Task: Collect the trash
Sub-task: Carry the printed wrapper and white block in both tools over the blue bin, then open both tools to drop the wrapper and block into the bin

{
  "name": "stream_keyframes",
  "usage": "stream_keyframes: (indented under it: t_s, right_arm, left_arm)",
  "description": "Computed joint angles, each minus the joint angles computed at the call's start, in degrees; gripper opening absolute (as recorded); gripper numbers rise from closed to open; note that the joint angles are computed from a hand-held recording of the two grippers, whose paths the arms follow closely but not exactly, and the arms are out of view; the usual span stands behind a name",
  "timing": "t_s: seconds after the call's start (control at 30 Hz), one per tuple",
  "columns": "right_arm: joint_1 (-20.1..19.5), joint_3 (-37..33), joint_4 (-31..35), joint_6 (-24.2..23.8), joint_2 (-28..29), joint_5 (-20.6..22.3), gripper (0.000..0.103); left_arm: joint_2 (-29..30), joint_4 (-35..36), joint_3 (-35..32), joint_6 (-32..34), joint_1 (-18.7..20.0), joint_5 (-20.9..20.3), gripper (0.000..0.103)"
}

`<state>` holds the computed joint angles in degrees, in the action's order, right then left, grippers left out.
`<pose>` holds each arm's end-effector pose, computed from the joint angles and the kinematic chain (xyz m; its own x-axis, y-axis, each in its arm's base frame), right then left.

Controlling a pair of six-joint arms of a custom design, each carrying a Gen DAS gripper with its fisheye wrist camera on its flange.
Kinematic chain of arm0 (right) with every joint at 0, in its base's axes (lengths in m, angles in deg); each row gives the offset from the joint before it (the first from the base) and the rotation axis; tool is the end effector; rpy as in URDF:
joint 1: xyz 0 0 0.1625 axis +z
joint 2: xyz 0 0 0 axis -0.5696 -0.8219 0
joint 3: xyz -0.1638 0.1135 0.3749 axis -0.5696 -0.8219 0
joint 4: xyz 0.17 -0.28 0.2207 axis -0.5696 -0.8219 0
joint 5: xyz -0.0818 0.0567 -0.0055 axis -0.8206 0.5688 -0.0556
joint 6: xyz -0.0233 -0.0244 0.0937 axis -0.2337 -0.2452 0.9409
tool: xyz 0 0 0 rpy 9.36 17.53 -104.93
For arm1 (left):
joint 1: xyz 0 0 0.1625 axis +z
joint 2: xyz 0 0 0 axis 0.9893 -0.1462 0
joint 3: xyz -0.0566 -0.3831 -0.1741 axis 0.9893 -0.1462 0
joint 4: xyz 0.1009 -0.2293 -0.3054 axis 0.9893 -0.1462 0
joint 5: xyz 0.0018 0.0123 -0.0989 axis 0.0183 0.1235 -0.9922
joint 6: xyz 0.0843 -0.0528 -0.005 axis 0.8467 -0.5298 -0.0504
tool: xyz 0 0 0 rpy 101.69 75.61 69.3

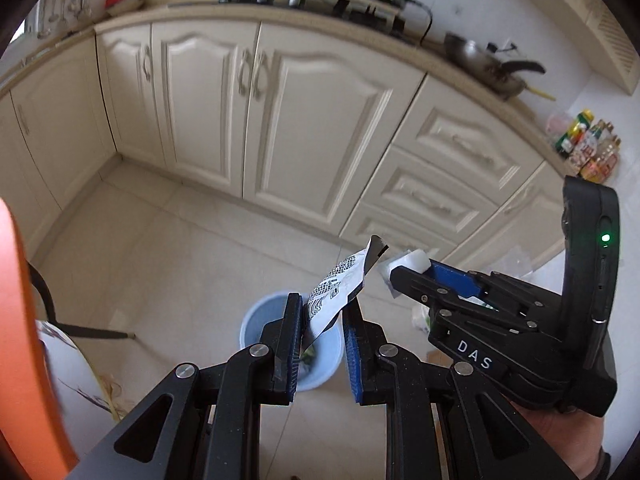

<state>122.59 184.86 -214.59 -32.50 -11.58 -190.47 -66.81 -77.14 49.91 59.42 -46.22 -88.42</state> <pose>0.0620 -0.5773 0.3794 -0.8332 0.1304 0.5374 -0.1882 0.8469 -0.4973 -0.4679 -0.5481 0.1241 -0.7825 0.4641 -0.4151 0.5519 0.8256 -0.1172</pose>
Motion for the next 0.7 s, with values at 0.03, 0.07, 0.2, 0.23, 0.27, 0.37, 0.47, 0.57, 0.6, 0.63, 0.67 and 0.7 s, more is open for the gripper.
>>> stream_keyframes:
  t_s: [0.03,0.07,0.2,0.23,0.27,0.37,0.47,0.57,0.6,0.63,0.67,0.7]
  right_arm:
    - [-0.76,-0.01,0.34,0.36,0.37,0.18,0.030]
    - [-1.37,0.13,0.39,0.55,0.64,0.37,0.030]
    - [-3.55,-0.42,1.59,1.37,2.08,1.03,0.030]
    - [-3.96,-0.61,1.90,1.50,2.43,1.12,0.030]
    - [-4.20,-0.66,2.13,1.61,2.68,1.14,0.030]
    - [-4.96,-1.15,2.59,2.02,3.64,0.66,0.031]
    - [-5.59,-2.03,3.19,3.21,4.74,-0.39,0.031]
    - [-6.32,-2.08,3.39,4.56,4.71,0.38,0.049]
    - [-6.48,-1.80,2.76,4.75,4.62,0.39,0.061]
    - [-6.60,-1.57,2.27,5.06,4.47,0.56,0.071]
    - [-6.71,-1.28,1.69,5.23,4.32,0.76,0.074]
    - [-6.65,-0.91,0.97,5.42,4.11,0.70,0.080]
  left_arm:
    - [1.74,1.13,-2.06,-0.24,0.68,-0.57,0.016]
    - [3.21,2.35,-3.73,-0.63,1.46,-1.26,0.016]
    - [8.71,5.67,-9.77,-1.21,3.69,-2.77,0.016]
    - [10.11,6.67,-11.49,-1.28,4.26,-3.12,0.016]
    - [10.53,6.94,-11.75,-1.26,4.60,-3.28,0.016]
    - [13.22,8.99,-15.15,-1.44,5.79,-3.79,0.016]
    - [15.73,11.01,-17.94,-0.46,6.68,-4.45,0.021]
    - [18.58,13.36,-21.27,-0.42,6.92,-2.53,0.056]
    - [18.83,13.16,-21.41,-0.74,6.95,-2.01,0.070]
    - [19.07,11.96,-21.13,-0.88,6.99,-1.29,0.073]
    - [19.22,11.70,-21.22,-1.13,6.93,-0.55,0.076]
    - [19.62,12.19,-21.74,-1.48,6.91,-0.03,0.080]
